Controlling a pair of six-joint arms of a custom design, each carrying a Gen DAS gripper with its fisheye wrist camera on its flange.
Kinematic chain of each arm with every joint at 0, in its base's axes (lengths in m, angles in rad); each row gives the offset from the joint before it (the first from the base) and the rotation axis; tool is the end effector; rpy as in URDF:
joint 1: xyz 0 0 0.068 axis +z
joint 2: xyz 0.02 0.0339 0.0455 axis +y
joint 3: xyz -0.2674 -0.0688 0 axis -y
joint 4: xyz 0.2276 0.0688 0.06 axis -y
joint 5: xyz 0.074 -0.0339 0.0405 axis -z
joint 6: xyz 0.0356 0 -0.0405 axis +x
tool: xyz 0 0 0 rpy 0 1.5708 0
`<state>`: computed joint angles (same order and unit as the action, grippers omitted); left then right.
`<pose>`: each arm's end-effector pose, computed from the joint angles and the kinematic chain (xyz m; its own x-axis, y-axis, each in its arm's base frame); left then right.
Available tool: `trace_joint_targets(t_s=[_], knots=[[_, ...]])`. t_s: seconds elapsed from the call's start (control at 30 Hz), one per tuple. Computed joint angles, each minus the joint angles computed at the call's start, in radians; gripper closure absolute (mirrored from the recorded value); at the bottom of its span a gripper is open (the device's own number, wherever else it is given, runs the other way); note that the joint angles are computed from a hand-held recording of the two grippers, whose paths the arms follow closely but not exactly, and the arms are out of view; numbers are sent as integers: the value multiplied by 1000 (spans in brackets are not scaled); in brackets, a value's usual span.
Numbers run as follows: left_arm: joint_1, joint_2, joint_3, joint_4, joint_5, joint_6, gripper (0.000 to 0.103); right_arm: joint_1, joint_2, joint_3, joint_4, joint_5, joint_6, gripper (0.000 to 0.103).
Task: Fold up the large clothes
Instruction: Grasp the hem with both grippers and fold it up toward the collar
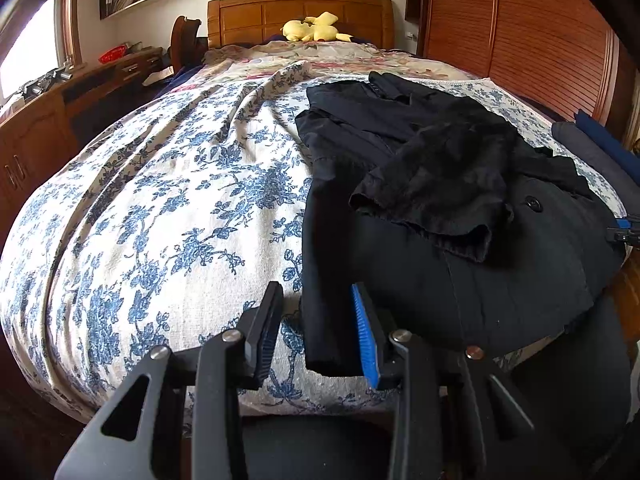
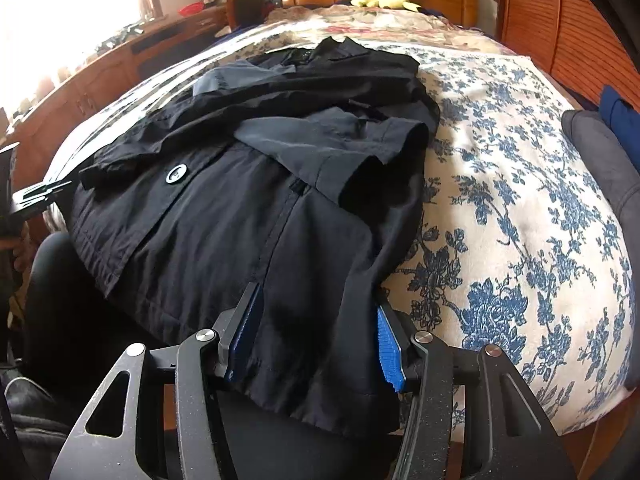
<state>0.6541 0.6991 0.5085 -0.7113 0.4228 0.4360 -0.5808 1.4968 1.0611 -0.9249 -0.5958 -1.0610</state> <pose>0.1011 0.0591 0.2179 -0.7134 -0.0617 -0.6980 -0.0570 0.9979 -0.0299 0.2229 -0.1224 0.2373 -0.7100 -0.3982 -0.5809 -0.5398 0.8374 0.0857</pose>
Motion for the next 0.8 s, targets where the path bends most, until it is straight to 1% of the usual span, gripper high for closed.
trace_joint_targets(t_s=[0.03,0.07,0.1,0.13,0.17,0.23,0.27,0.3,0.37,0.43,0.5,0.63,0.8], knots=[[5,3,1,-2,5,4,70,0,-5,-8,9,2,-2,57],[10,7,3,-6,9,9,70,3,-13,-18,24,7,-3,69],[12,8,4,-10,11,14,70,4,-20,-26,39,10,-3,73],[11,10,9,-17,14,18,78,1,-14,-19,36,7,-3,81],[12,15,18,-33,27,25,91,1,-11,-14,37,6,0,87],[-10,-4,32,-56,20,12,96,3,-12,-9,41,5,0,93],[-36,-21,40,-63,1,-2,99,2,-7,0,31,-2,-5,94],[-43,-32,50,-72,0,-8,99,-1,1,13,16,-15,-8,94],[-33,-45,93,-107,38,-22,100,-5,10,35,-3,-37,-9,99],[-15,-45,146,-142,82,-14,100,-1,13,73,-38,-58,-9,100],[-33,-45,211,-169,93,-24,100,-4,5,113,-71,-97,1,100],[-58,-46,313,-189,106,-67,100,-12,6,204,-147,-175,32,100],[-87,-43,387,-184,105,-119,100,-17,-16,267,-200,-232,42,101]])
